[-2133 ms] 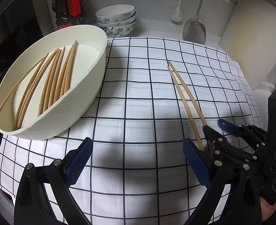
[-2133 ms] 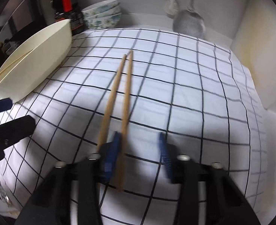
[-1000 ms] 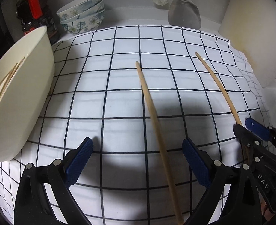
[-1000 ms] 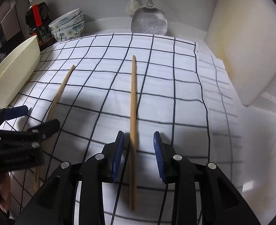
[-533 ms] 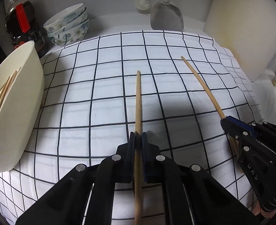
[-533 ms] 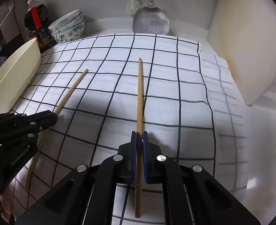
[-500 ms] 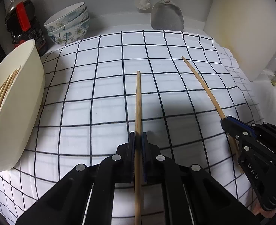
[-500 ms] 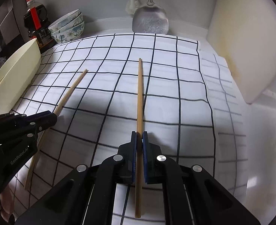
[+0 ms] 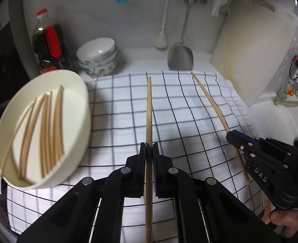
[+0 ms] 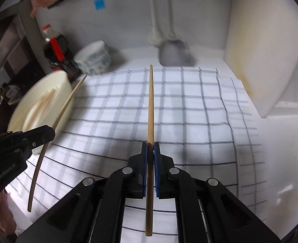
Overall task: Organize utensils
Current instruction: 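Carry the left tool's chopstick into the white dish and open while the right tool does likewise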
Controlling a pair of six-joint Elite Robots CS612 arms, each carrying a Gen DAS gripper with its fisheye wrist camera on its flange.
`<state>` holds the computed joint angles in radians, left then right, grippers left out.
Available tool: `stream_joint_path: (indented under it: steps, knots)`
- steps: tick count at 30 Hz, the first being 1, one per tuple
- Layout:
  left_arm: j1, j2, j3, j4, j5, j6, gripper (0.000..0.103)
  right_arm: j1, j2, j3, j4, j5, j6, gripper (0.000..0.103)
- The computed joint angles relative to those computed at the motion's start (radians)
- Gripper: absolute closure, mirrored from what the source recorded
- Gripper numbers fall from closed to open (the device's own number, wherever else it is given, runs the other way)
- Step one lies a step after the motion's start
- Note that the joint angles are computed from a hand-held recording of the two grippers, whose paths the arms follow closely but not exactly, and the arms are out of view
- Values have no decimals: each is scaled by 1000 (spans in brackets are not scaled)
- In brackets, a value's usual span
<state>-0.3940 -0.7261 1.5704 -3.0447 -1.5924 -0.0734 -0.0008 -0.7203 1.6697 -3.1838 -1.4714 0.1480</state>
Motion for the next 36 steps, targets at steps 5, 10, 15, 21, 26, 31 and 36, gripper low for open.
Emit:
stream_joint_path:
  steps: [5, 10, 15, 21, 26, 31, 36]
  knots:
    - [41, -36, 25, -42, 23, -1, 96, 31, -1, -40, -6, 64, 47, 97]
    - [86, -41, 21, -45, 74, -5, 96, 76, 20, -117, 23, 101, 29, 97]
    - [133, -27, -3, -42, 104, -9, 96, 120, 56, -218, 75, 130, 1, 97]
    - [186, 12, -56, -1, 107, -19, 96, 150, 111, -345, 192, 155, 4, 97]
    - [215, 55, -122, 56, 92, -23, 96, 174, 159, -445, 303, 141, 14, 97]
    - [226, 91, -183, 119, 85, -16, 95, 191, 193, -521, 368, 131, 14, 97]
    - [235, 99, -206, 171, 84, -30, 77, 200, 201, -549, 383, 97, 1, 76]
